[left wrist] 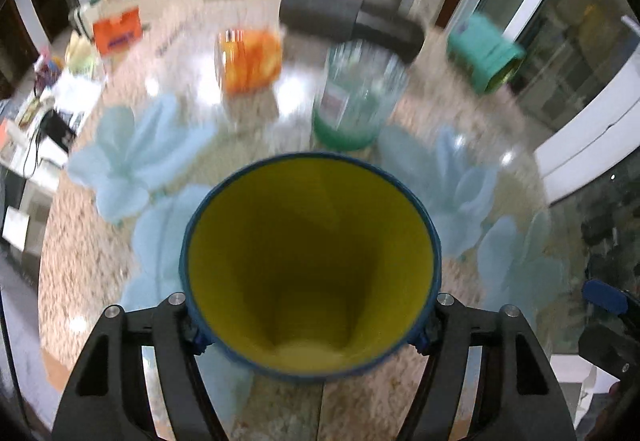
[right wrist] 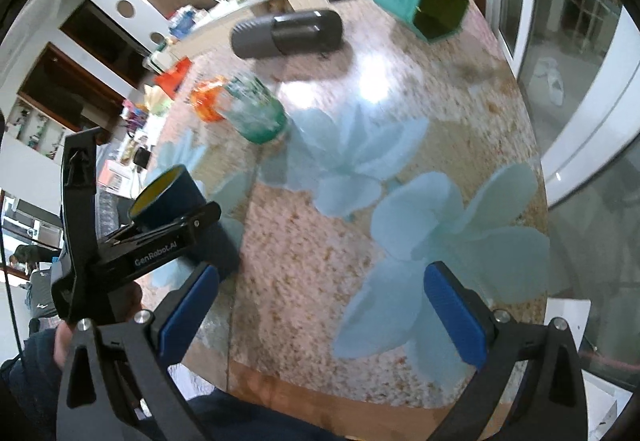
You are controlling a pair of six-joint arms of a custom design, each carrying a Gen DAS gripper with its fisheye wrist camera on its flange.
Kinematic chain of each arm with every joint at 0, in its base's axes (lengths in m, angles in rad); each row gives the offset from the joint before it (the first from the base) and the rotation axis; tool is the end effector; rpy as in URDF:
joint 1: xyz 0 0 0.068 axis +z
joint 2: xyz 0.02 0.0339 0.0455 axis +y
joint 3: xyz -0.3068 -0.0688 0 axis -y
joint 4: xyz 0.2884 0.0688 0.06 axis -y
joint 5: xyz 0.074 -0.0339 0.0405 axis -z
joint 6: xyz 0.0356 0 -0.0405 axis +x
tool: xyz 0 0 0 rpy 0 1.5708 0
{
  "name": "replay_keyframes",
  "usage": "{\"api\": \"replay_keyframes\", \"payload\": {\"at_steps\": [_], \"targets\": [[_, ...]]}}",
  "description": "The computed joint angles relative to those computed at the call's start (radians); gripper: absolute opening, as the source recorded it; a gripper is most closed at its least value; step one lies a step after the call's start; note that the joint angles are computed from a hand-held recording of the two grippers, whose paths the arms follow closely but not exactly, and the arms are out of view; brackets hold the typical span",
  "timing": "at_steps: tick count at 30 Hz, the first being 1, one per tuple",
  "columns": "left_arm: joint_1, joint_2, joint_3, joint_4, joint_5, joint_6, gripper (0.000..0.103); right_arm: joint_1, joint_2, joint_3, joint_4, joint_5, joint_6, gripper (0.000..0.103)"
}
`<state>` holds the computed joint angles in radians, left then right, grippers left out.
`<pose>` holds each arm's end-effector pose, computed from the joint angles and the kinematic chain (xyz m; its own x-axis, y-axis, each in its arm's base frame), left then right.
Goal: Flip cup upright
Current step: 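Hold the blue cup in the left gripper and turn its rim upward, then lower the blue cup upright onto the table and open the left gripper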
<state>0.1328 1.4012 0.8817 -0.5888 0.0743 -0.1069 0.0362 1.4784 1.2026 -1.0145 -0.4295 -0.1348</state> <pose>0.2949 0.0367 0.2268 -0.8714 -0.2238 -0.4365 -0.1933 0.9745 -0.1137 0.3142 0.0262 0.2960 -0.9317 -0.1560 -0.3281 -0.2758 0.8915 0.3593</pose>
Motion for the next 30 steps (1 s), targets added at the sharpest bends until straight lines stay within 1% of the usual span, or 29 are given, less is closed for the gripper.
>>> {"api": "replay_keyframes", "payload": {"at_steps": [1, 3, 4, 6, 10, 16, 19, 23, 24, 25, 28, 30], "targets": [[-0.003, -0.025, -0.022, 0.046, 0.0, 0.002, 0.074, 0.002, -0.015, -0.008, 0.014, -0.005, 0.0, 0.103], [-0.022, -0.089, -0.067, 0.114, -0.033, 0.009, 0.074, 0.011, -0.041, -0.024, 0.047, -0.002, 0.005, 0.103], [-0.021, -0.1, -0.069, 0.127, -0.031, 0.018, 0.074, 0.014, -0.051, -0.031, 0.058, -0.002, 0.004, 0.103], [-0.026, -0.115, -0.087, 0.187, -0.028, 0.024, 0.074, 0.023, -0.067, -0.048, 0.088, 0.002, -0.003, 0.103], [-0.018, -0.095, -0.144, 0.314, 0.009, 0.033, 0.074, 0.05, -0.088, -0.095, 0.151, 0.019, -0.001, 0.103], [-0.018, -0.061, -0.249, 0.507, 0.024, 0.044, 0.074, 0.067, -0.116, -0.16, 0.17, 0.039, -0.029, 0.103], [-0.032, -0.069, -0.267, 0.543, 0.003, 0.067, 0.074, 0.077, -0.131, -0.184, 0.168, 0.056, -0.041, 0.103], [-0.043, -0.099, -0.323, 0.617, -0.014, 0.078, 0.074, 0.085, -0.148, -0.207, 0.158, 0.072, -0.044, 0.103], [-0.054, -0.103, -0.335, 0.631, -0.034, 0.083, 0.074, 0.087, -0.148, -0.206, 0.154, 0.081, -0.05, 0.103], [-0.065, -0.105, -0.339, 0.632, -0.054, 0.088, 0.074, 0.089, -0.153, -0.205, 0.148, 0.09, -0.052, 0.103], [-0.064, -0.108, -0.355, 0.656, -0.042, 0.1, 0.074, 0.079, -0.155, -0.196, 0.136, 0.097, -0.055, 0.103], [-0.07, -0.105, -0.357, 0.66, -0.055, 0.109, 0.075, 0.076, -0.158, -0.197, 0.135, 0.097, -0.053, 0.103]]}}
